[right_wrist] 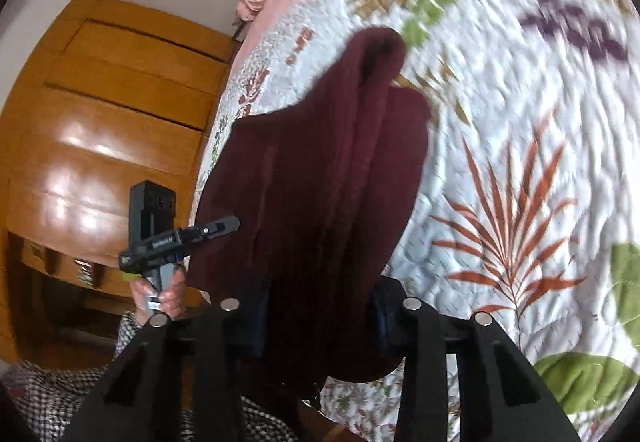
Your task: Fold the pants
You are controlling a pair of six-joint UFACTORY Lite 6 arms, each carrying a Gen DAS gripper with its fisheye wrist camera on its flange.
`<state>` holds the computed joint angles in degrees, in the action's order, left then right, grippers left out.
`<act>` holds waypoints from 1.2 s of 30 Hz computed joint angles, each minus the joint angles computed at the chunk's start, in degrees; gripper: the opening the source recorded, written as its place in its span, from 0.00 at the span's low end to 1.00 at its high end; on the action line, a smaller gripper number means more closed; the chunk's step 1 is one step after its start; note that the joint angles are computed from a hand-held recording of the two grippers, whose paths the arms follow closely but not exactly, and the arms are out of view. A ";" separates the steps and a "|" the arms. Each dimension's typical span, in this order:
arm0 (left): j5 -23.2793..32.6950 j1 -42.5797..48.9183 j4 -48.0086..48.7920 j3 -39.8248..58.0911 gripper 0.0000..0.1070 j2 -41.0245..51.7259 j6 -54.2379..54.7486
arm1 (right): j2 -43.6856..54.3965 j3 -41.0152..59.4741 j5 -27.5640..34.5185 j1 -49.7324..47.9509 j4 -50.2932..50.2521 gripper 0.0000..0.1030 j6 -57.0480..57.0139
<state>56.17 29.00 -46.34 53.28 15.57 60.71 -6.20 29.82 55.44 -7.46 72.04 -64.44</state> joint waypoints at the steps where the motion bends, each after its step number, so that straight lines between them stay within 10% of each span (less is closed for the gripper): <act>1: 1.04 0.63 -1.05 0.32 0.33 0.16 -0.67 | -1.47 0.59 0.28 0.40 -0.22 0.37 1.03; 10: 6.45 -0.39 -11.90 3.98 0.31 -3.36 1.87 | 0.64 19.63 0.84 0.46 -5.99 0.37 8.94; 22: -5.23 -13.68 -8.33 36.33 0.33 22.07 -9.66 | 42.79 52.99 -2.91 -1.05 -9.08 0.43 13.15; 31: -11.36 -12.52 -11.55 30.00 0.68 21.78 1.46 | 40.50 44.39 -1.57 -6.42 -2.81 0.65 4.52; 36: -19.69 -12.81 -3.25 23.29 0.85 12.59 -7.01 | 23.13 32.56 -13.09 -3.07 -8.92 0.71 10.59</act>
